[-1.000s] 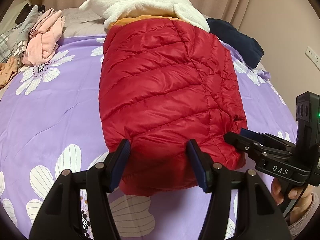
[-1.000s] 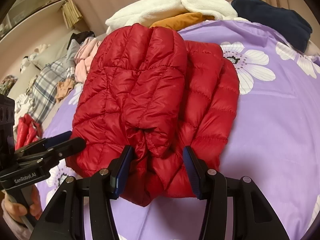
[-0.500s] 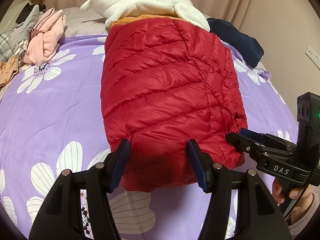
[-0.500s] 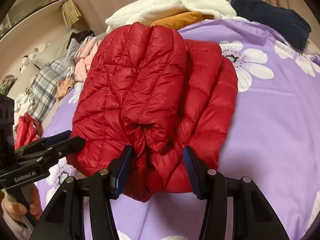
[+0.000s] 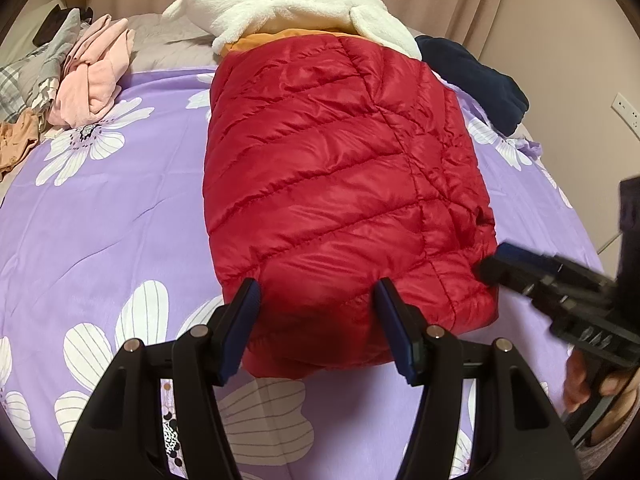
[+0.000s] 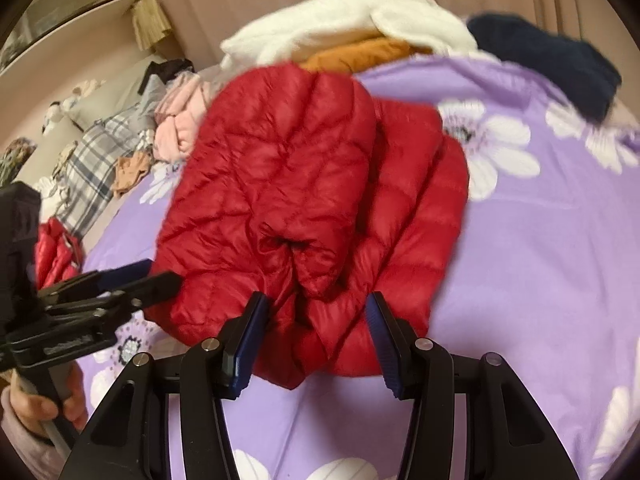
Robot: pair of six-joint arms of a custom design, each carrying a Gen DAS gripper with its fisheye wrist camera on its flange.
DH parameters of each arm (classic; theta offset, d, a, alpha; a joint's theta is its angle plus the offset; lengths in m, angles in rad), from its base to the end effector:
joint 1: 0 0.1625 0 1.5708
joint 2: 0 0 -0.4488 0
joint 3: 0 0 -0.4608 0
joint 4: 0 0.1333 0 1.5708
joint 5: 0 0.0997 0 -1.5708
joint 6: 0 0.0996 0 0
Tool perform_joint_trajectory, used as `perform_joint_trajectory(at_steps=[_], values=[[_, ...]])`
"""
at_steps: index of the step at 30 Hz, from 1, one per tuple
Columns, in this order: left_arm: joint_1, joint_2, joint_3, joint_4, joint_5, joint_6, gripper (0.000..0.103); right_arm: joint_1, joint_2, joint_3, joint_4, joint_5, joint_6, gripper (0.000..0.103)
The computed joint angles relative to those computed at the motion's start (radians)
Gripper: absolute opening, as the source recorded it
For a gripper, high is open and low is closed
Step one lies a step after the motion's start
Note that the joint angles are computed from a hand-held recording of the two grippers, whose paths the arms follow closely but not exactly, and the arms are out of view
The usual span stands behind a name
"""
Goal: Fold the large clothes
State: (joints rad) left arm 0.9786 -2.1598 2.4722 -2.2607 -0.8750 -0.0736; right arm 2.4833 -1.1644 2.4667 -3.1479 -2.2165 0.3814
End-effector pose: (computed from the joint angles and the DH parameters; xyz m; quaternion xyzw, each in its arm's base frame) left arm -0.0095 -0.3673 0.3597 0.1749 0.9089 -0.2761 0.2588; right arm 0.3749 -0.1972 0.0809 0.2046 -0.9179 0.2931 0.1725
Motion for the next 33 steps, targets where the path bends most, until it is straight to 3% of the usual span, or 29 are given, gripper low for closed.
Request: perform_joint_trajectory(at_steps=[5, 9, 13, 20, 24, 30, 33], values=[[0.012, 0.009, -0.008, -0.004, -0.019, 0.020, 0.060, -0.014, -0.014, -0.042, -0.065, 0.032, -0.077, 0.051], [0.012, 0.032, -0.020, -0.002, -0.020, 0.033, 0.061, -0.031, 0.063, -0.174, -0.023, -0.007, -0.197, 0.051], [0.017, 0.042, -0.024, -0.004, -0.027, 0.048, 0.062, -0.079, 0.121, -0.256, -0.040, 0.081, -0.298, 0.051], [0.028, 0.067, -0.034, -0.010, -0.059, 0.083, 0.064, -0.156, 0.165, -0.275, 0.077, 0.066, -0.234, 0.051], [0.025, 0.071, -0.039, -0.005, -0.070, 0.082, 0.066, -0.173, 0.184, -0.234, 0.039, 0.035, -0.242, 0.050], [0.001, 0.050, -0.062, 0.028, -0.079, 0.041, 0.066, -0.198, 0.171, -0.215, 0.011, 0.073, -0.235, 0.050], [-0.016, 0.062, -0.077, -0.030, -0.061, 0.058, 0.066, -0.196, 0.167, -0.208, -0.010, 0.076, -0.239, 0.050]])
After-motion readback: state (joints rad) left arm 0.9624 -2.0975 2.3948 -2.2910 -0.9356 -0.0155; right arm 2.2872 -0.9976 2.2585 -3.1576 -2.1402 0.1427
